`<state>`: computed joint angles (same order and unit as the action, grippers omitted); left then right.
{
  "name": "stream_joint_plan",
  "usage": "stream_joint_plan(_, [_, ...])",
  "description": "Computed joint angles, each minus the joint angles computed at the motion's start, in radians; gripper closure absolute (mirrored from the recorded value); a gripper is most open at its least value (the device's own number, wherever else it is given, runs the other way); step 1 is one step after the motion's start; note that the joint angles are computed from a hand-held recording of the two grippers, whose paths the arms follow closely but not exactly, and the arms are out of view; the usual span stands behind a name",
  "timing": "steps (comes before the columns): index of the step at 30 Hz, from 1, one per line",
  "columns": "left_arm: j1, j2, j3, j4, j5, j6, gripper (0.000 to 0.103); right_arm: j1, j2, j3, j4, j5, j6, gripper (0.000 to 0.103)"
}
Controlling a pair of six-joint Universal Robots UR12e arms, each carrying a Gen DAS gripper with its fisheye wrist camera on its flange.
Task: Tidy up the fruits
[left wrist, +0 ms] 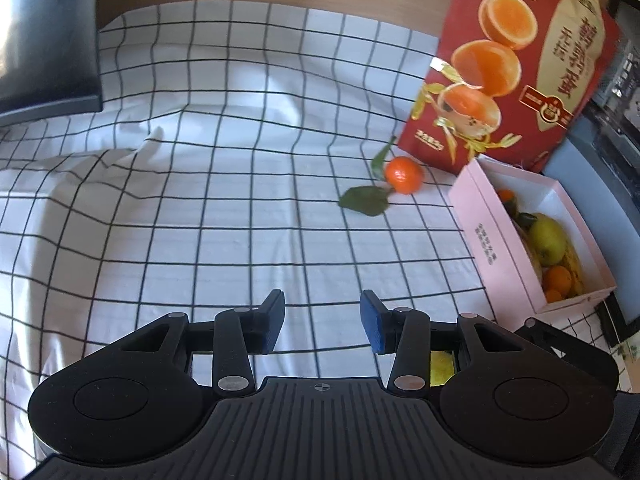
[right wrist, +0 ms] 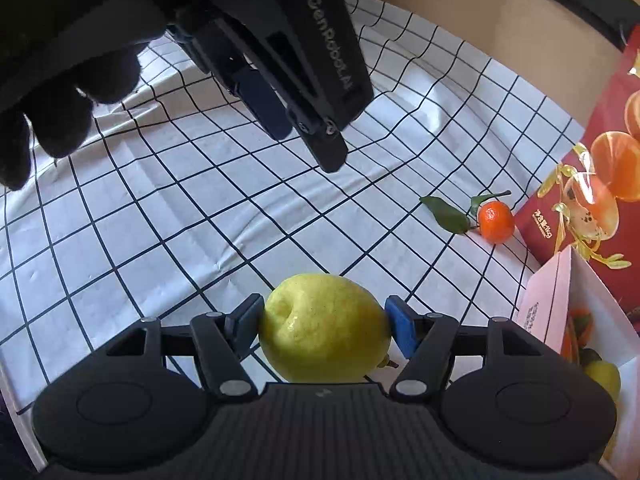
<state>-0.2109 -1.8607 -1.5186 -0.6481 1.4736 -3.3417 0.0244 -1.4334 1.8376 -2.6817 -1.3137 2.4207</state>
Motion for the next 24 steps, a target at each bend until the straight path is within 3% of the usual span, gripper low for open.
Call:
stream_joint_plan(6, [-0.001,-0.019,0.014,0.001,-0.047,-0.008,0.057,-0.018,-0.011,0.028,-0.037,0.033,0.029,0.035])
stream_joint_plan(15, [-0.015,-0.080,0.082,0.035,-0.096,-0.007,0.057,-0.104,-0.073,0.084,-0.060,0.155,0.202,0.027])
stream_joint_plan(20, [-0.041,-0.165,0.218,0.008,-0.103,0.169,0.057,-0.150,-0.115,0.121,-0.056,0.144,0.320,0.027])
stream_joint_plan(24, [-0.062,-0.265,0.368,-0.043,-0.068,0.241,0.057,-0.171,-0.130,0.139,-0.052,0.104,0.388,0.027])
